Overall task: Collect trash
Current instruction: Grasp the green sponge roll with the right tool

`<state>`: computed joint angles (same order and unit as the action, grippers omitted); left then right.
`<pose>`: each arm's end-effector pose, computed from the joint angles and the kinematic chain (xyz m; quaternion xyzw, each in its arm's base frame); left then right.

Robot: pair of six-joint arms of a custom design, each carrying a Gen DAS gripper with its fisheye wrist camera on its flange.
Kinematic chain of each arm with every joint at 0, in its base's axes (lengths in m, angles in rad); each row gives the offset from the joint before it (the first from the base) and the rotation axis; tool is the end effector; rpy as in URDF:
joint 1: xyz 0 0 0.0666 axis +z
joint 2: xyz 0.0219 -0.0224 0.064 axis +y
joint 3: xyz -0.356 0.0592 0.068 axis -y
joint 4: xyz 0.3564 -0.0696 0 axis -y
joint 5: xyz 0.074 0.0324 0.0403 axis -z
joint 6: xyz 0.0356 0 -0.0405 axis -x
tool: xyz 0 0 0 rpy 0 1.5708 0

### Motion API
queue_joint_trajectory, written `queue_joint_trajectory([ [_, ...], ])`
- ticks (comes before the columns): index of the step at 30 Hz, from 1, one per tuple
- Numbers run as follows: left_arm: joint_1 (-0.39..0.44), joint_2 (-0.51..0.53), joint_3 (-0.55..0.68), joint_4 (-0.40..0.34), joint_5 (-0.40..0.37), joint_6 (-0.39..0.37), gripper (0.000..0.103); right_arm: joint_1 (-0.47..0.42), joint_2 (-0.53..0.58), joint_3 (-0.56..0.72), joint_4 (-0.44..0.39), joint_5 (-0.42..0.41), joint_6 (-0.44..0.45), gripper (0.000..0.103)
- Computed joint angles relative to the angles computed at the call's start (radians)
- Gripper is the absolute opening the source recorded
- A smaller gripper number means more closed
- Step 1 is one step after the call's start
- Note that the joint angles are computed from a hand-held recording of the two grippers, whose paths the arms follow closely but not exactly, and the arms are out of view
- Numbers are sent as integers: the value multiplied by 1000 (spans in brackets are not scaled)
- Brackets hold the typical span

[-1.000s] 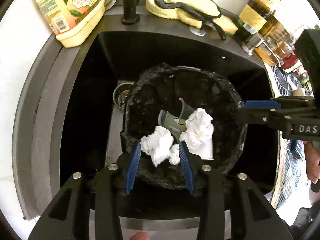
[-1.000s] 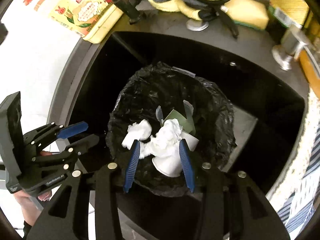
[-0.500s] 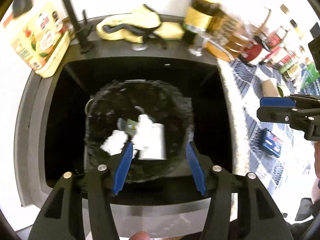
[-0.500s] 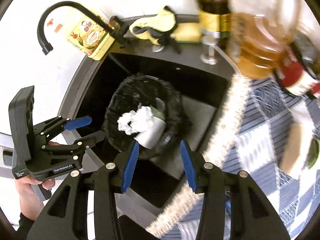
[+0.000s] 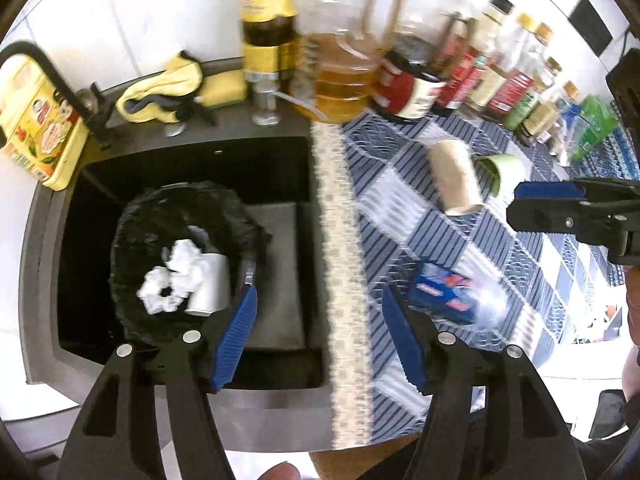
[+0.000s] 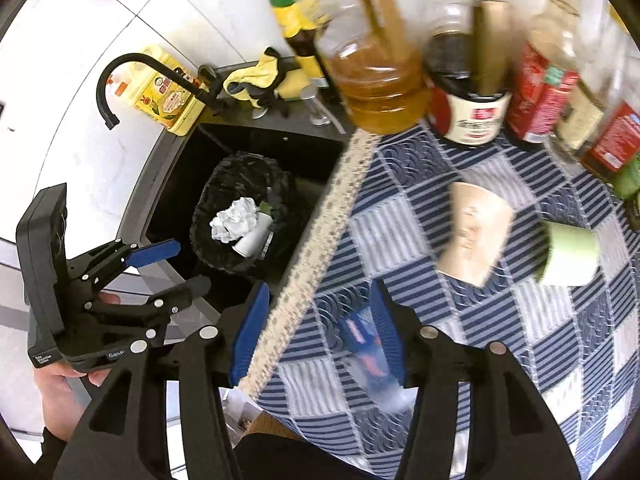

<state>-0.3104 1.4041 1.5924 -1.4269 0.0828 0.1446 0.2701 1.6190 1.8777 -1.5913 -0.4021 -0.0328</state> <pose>0.3946 -0.1301 0.4561 0.0884 0.9814 -0.0770 0.1517 0.4556 0.1402 0.4703 -0.1387 0.9633 0.2136 0.0852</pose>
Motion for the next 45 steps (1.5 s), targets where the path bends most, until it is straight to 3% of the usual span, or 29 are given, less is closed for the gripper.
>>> queue_joint_trajectory([
  [8, -142, 34, 45, 3, -28, 135, 69, -145, -38, -50, -36, -17, 115, 58],
  [14, -219, 80, 63, 22, -56, 198, 70, -242, -28, -85, -35, 20, 187, 62],
  [16, -240, 93, 60, 35, -54, 218, 81, -270, -10, -86, -37, 37, 209, 62],
  [21, -275, 118, 50, 58, -72, 255, 81, -329, 25, -93, -13, 74, 246, 64],
  [24, -290, 133, 42, 68, -91, 274, 91, -359, 55, -90, 3, 94, 264, 64],
  [28, -308, 140, 28, 85, -104, 292, 93, -383, 88, -76, 19, 118, 290, 64],
  [30, -325, 149, 27, 90, -114, 297, 96, -390, 103, -73, 31, 135, 304, 74],
  [35, -353, 167, 27, 94, -143, 322, 96, -396, 144, -70, 51, 169, 317, 78],
  [39, -364, 160, 9, 112, -150, 348, 96, -383, 183, -49, 25, 149, 316, 93],
  [45, -378, 145, -19, 125, -160, 367, 96, -338, 231, -36, 56, 223, 262, 95],
])
